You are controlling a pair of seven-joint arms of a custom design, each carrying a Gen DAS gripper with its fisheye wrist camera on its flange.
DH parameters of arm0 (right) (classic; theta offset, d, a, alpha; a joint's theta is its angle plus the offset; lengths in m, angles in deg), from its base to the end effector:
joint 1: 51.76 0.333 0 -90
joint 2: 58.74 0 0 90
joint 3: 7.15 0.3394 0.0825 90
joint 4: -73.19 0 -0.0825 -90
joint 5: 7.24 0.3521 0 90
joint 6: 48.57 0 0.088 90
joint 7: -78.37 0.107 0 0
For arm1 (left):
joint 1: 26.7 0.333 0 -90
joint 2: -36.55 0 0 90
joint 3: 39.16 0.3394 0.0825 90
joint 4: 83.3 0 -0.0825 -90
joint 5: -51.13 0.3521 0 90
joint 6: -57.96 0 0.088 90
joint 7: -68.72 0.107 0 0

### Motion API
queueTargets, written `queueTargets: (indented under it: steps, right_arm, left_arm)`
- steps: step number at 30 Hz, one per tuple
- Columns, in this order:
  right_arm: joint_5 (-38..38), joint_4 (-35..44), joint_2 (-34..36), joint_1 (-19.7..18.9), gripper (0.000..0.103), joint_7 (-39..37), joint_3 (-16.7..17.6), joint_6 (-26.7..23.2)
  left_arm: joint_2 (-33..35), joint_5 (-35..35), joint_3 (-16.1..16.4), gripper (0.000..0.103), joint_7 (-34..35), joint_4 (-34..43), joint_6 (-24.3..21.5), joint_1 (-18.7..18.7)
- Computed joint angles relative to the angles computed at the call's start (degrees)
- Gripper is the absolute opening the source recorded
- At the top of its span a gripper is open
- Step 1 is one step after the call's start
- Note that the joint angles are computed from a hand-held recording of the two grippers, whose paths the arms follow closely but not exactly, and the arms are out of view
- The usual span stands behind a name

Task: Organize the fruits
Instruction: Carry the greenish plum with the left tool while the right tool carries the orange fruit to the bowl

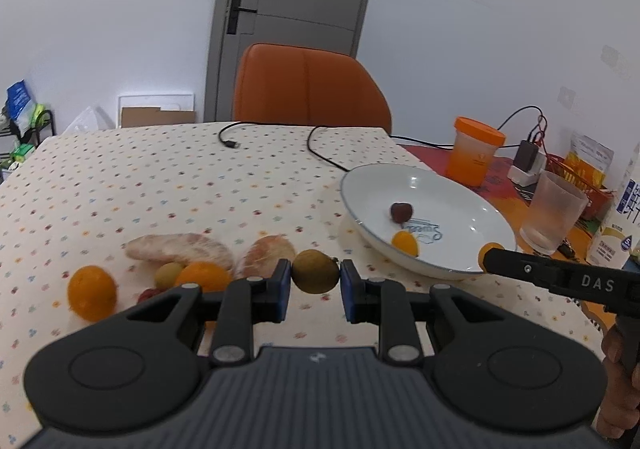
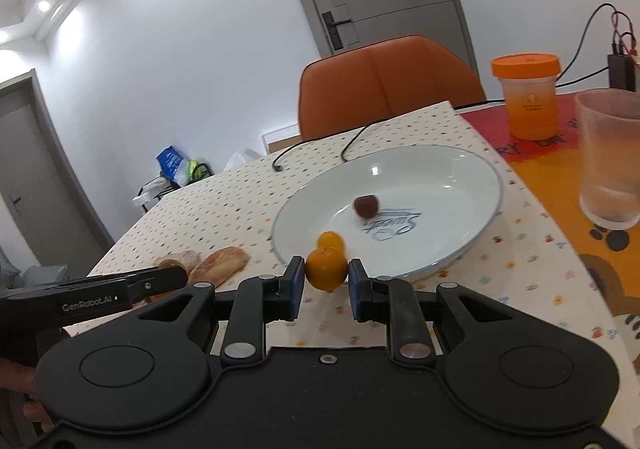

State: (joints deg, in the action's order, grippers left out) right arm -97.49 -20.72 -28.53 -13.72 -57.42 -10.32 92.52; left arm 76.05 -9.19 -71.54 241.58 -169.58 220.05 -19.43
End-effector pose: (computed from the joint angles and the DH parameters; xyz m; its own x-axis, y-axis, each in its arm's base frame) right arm 0.5653 0.4034 0.3783 -0.2930 -0.9053 -0.3075 -0.3309 0.3977 -0.8557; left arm 0.7117 -0.1715 0.3884 -0.7069 -0.6891 0.1593 -0.4481 0.2620 -0.8548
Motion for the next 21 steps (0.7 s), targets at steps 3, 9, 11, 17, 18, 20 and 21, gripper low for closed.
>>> queueTargets:
  steps: [3,9,11,17,18,20,21]
  right_arm:
    - [-0.7,-1.6,-1.0,-0.1,0.022,1.3,-0.2,-0.4]
    - [-2.2,-3.6,-2.3,-0.9,0.022,3.1,0.5,-1.8]
    - [-2.8,-4.0,-2.6,-1.2,0.022,3.7,0.7,-2.2]
    - [-3.8,-4.3,-2.7,-0.8,0.032,2.3,1.2,-5.9]
    - [-4.4,-4.6,-2.9,-1.1,0.032,3.2,1.3,-5.4]
    - [-4.6,-5.5,-3.2,-1.3,0.032,4.3,1.7,-5.5]
    - [-4.7,-6.0,-3.5,-1.5,0.032,4.7,1.8,-5.6]
  left_arm:
    - [0.2,0.4,-0.2,0.024,0.1,0.3,0.2,-0.7]
    - [0.7,1.9,-0.8,0.024,-0.2,1.0,0.7,-2.0]
    - [0.9,2.4,-1.0,0.025,-0.3,1.3,0.9,-2.3]
    - [1.7,4.5,-1.9,0.024,-0.7,2.1,1.3,-3.3]
    - [1.8,4.8,-2.1,0.025,-0.8,2.1,1.3,-3.3]
    - [2.0,5.5,-2.4,0.025,-0.9,2.3,1.4,-3.6]
    - [2.1,5.8,-2.6,0.025,-1.0,2.4,1.5,-3.7]
